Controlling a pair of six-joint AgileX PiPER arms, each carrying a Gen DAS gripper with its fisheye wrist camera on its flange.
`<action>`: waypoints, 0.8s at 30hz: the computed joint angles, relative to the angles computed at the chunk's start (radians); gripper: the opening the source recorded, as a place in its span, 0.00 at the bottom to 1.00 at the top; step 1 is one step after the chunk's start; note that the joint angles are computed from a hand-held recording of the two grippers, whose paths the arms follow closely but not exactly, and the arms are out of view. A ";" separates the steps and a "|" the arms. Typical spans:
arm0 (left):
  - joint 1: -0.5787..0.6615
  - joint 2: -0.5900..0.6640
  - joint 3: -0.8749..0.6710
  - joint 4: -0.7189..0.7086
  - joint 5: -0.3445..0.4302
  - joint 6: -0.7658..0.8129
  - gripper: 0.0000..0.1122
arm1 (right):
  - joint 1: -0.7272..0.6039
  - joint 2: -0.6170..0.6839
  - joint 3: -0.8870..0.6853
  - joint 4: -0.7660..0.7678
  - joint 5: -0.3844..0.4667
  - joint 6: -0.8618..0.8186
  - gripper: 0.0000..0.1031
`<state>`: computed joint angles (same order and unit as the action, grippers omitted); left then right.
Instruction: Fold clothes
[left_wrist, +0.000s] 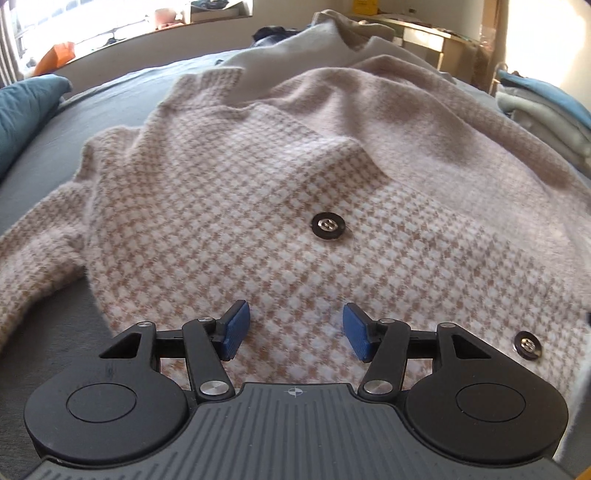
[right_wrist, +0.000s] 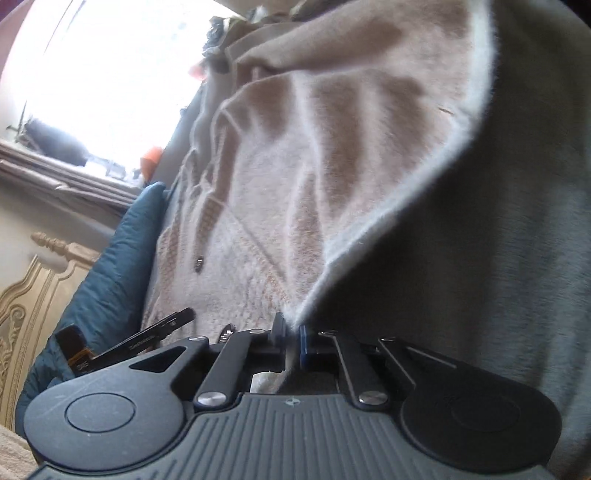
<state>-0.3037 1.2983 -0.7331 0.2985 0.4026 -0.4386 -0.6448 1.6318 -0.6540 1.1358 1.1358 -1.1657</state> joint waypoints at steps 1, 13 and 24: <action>0.004 -0.003 0.003 -0.014 -0.003 0.020 0.50 | 0.001 0.011 0.001 -0.003 -0.017 -0.002 0.06; 0.571 -0.026 -0.113 -0.344 0.051 0.502 0.51 | -0.067 0.175 -0.056 -0.046 0.076 0.083 0.09; 0.921 0.524 -0.692 -0.580 0.215 0.887 0.58 | 0.001 0.137 -0.052 -0.051 0.025 0.156 0.10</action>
